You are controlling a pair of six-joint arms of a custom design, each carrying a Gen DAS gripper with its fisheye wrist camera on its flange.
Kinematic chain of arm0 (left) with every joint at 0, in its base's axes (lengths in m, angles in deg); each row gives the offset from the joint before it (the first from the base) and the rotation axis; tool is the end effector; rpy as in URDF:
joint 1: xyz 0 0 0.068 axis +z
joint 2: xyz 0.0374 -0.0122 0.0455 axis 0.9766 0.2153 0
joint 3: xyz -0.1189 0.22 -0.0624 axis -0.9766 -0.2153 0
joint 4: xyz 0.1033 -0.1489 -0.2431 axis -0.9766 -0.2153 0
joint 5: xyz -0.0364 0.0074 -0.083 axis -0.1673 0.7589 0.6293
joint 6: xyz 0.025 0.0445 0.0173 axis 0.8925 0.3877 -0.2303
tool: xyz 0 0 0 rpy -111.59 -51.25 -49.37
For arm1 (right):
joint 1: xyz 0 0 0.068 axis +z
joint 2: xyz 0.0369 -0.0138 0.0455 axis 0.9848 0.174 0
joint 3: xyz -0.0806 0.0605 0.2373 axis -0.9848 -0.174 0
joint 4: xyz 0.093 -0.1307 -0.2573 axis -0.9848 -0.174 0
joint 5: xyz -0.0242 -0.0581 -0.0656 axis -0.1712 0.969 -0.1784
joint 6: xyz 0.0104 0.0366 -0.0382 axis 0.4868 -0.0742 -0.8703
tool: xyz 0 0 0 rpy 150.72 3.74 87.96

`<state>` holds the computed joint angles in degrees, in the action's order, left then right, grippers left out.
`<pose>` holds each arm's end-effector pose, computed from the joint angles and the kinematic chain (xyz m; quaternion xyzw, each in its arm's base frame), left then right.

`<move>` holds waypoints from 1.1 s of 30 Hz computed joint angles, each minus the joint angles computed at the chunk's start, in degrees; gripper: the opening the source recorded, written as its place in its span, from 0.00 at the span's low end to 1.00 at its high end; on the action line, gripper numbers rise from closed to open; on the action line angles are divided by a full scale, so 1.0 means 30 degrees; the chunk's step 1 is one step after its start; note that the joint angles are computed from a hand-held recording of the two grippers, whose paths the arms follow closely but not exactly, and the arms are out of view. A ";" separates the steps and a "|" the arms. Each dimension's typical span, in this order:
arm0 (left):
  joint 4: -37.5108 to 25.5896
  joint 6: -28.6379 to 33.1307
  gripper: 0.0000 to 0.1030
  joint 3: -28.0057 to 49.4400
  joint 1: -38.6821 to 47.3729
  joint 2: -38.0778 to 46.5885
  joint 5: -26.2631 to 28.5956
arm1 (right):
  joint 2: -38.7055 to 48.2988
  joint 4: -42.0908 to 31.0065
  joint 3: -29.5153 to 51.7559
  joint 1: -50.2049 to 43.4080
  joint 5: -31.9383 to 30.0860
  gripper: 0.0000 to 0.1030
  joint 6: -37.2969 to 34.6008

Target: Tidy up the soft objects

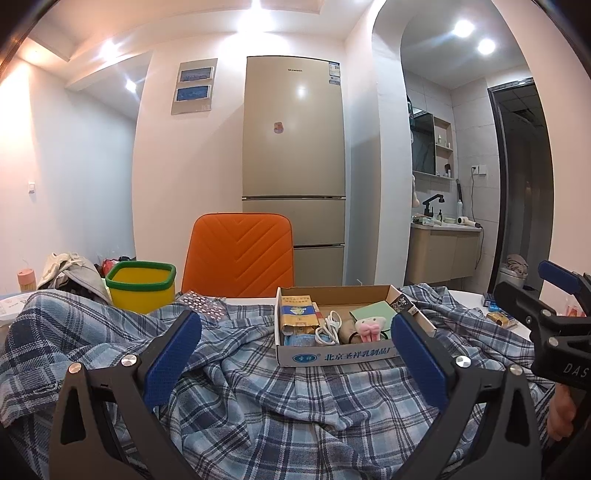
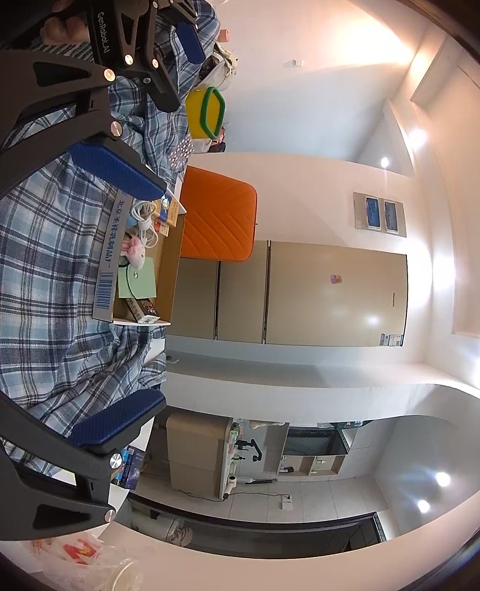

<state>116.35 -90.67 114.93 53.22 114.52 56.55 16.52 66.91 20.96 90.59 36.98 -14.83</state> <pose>0.3121 -0.1303 0.0934 0.0475 0.7743 -0.0470 0.6293 0.2854 0.0477 0.1007 -0.0256 0.7558 -0.0069 0.6543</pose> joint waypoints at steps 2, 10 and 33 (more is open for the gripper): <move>0.0014 -0.0014 0.99 0.0008 0.0014 0.0003 0.0022 | 0.0078 -0.0128 0.0091 -0.0079 -0.0008 1.00 0.0070; 0.0049 -0.0078 0.99 -0.0046 -0.0005 0.0019 -0.0250 | 0.0243 -0.0217 0.0219 -0.0267 -0.0082 1.00 0.0223; 0.0084 -0.0155 0.99 -0.0199 0.0070 -0.0129 -0.0253 | 0.1046 -0.0251 0.0638 -0.0231 0.0149 1.00 0.0540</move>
